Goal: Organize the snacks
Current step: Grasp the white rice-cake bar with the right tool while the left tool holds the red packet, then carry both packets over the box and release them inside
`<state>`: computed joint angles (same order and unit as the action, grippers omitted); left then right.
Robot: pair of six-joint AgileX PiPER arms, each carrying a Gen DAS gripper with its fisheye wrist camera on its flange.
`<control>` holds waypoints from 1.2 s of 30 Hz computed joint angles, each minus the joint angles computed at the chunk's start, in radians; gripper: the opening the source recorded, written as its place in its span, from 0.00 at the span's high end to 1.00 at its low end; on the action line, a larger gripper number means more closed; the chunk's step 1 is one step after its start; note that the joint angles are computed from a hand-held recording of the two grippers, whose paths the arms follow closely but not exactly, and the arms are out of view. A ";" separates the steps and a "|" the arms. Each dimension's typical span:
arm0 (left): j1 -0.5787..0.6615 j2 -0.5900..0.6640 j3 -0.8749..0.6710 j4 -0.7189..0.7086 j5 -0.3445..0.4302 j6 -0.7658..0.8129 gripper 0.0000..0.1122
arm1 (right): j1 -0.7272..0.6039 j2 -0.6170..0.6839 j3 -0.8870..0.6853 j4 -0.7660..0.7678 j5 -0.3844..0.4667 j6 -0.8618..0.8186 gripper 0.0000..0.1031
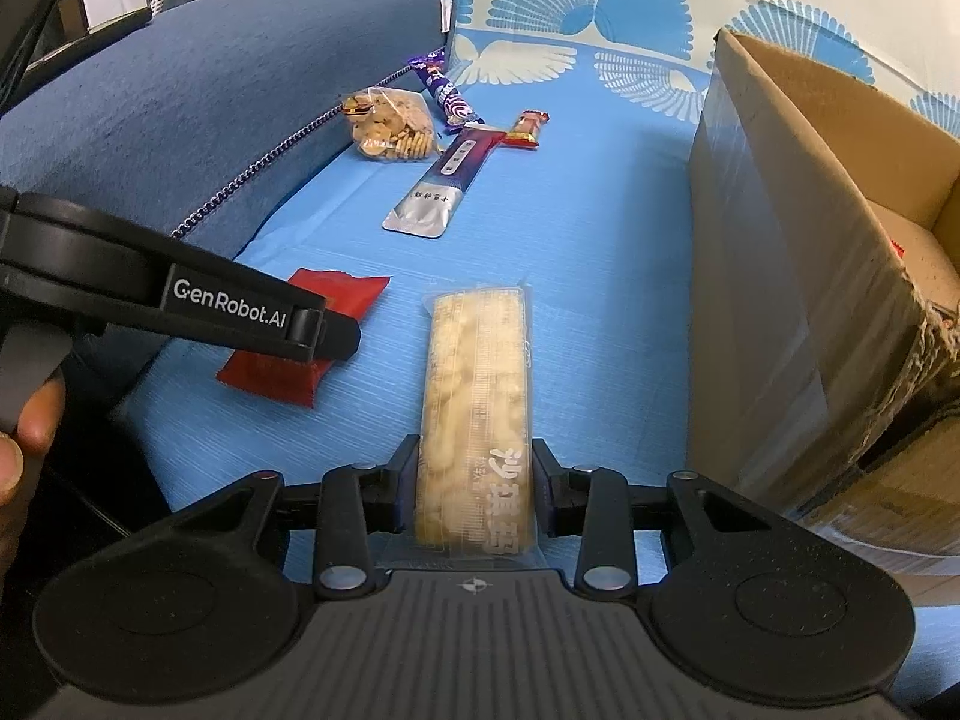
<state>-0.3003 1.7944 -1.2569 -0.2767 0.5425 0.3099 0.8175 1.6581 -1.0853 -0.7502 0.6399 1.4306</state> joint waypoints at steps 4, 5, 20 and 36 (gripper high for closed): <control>0.002 -0.004 0.004 -0.012 -0.003 0.014 0.57 | 0.017 0.001 -0.006 -0.037 0.029 0.024 0.63; 0.003 -0.005 0.005 -0.015 -0.004 0.018 0.57 | 0.022 -0.001 -0.007 -0.049 0.036 0.030 0.63; 0.062 -0.089 0.105 -0.329 -0.087 0.287 0.57 | 0.091 -0.051 -0.030 -0.176 0.130 0.089 0.63; 0.114 -0.192 0.238 -0.847 -0.176 0.757 0.57 | 0.113 -0.215 -0.018 -0.338 0.199 0.177 0.63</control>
